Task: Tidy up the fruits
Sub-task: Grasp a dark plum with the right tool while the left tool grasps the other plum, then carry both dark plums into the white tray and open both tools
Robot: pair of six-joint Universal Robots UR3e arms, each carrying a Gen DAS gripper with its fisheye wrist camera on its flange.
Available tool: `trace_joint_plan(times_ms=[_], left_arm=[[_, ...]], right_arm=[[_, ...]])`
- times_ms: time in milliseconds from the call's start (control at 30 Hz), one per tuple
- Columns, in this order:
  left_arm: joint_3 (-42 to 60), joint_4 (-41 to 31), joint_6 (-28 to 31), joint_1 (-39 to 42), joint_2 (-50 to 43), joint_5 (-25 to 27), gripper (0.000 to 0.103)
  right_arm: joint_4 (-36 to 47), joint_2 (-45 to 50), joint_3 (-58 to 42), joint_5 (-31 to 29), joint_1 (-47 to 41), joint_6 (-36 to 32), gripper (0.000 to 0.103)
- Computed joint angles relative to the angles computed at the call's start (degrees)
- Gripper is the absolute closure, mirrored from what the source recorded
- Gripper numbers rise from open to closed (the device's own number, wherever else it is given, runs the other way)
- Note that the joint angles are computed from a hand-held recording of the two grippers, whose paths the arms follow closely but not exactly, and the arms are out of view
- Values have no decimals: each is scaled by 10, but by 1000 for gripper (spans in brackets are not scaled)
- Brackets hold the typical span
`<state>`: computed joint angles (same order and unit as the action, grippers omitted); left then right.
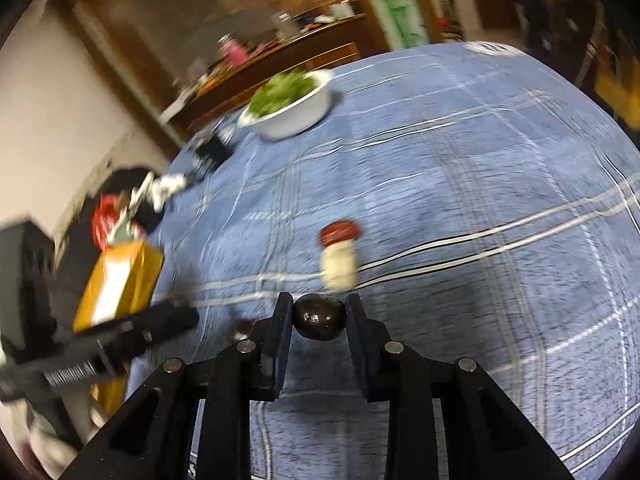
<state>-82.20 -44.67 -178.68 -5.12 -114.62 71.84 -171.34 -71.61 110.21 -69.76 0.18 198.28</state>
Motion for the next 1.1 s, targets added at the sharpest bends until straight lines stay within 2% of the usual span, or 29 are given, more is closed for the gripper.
trace_joint_plan(times_ms=[133,267,333,367,400,500,567,667,767,933,1100], left_arm=[[20,15,29,-49,-29,46,36],[31,27,28,-68,-52,68,40],[22,56,36,-79,-54,92,55],[17,61,40,-78,-51,80,62],[12,64,42,-75,-47,68,76],[-9,81,38,-79,-29,81,77],[-35,89,27,-70,-7,66,77],[-89,102,6,-41,47,37,77],[-147,104,-9,0,109,-3,77],[-252,95,-5,81,243,-26,77],[-366,42,35,226,415,-72,77]], right_arm=[[-15,-12,18,7,-18,20,74],[-9,-5,6,5,-9,21,74],[-9,-2,2,1,-5,18,74],[-7,-1,-1,-2,-2,17,74],[-8,-1,-1,-1,-2,16,74],[-13,0,1,3,-3,15,74],[-34,3,11,39,-16,22,74],[-101,18,49,174,-66,44,74],[-147,41,58,250,-83,62,74],[-166,48,51,266,-63,63,74],[-138,23,33,184,-2,29,74]])
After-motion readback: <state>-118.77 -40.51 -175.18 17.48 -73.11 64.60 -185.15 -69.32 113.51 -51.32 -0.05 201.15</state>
